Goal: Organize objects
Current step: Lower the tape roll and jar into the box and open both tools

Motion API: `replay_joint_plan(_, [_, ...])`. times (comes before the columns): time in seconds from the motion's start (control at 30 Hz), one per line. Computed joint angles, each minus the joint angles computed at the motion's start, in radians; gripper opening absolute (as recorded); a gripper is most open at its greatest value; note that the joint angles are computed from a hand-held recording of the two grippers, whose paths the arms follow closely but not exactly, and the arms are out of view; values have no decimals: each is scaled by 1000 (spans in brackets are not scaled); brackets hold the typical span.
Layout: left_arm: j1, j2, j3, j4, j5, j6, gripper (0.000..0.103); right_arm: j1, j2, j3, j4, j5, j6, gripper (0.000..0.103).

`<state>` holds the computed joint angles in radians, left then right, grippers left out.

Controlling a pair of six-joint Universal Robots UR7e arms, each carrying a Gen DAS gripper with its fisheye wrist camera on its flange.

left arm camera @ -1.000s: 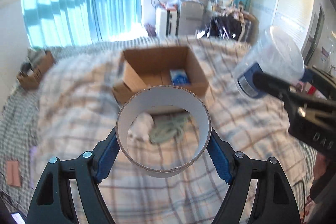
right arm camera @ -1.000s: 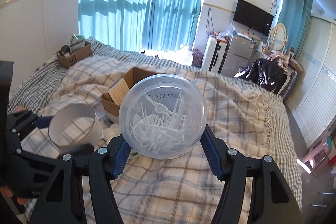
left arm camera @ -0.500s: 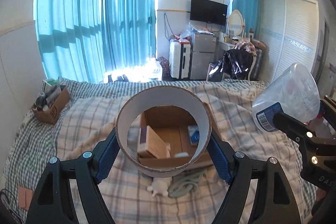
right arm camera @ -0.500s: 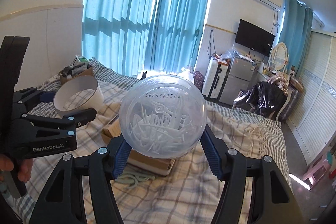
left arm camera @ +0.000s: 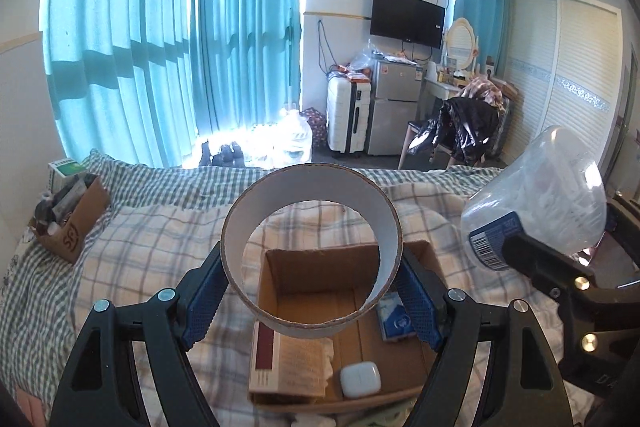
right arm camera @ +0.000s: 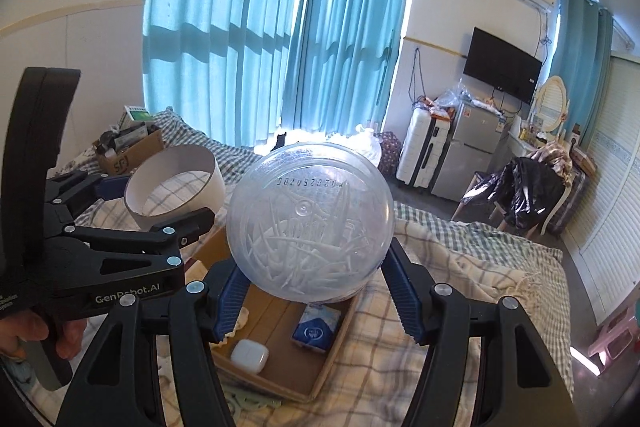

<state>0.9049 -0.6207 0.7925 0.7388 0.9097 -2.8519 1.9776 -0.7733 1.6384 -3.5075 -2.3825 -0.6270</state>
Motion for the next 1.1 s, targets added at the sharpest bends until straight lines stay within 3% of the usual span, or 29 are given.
replay_joint_plan(0.3, [87,201,-251,158,39,-7,81,-136,57,-56,138,69,87,63])
replay_joint_plan(0.5, [94,208,-217,134,41,44,83,-177,41,-36,196,107,144,64])
replay_joint_plan(0.53, [90,197,-197,118,39,52,84,-175,35,-31,200,103,146,66])
replay_joint_plan(0.6, [74,166,-143,66,2,79,101,-160,31,-18,149,79,113,77])
replay_joint_plan(0.63, [66,142,-105,31,-11,91,103,-149,27,-9,114,63,92,81])
replay_joint_plan(0.87, [21,8,41,-6,-16,57,103,-61,-48,65,45,-18,90,89])
replay_joint_plan(1.1, [-25,-137,182,-12,-13,-76,103,38,-105,147,22,-64,122,98])
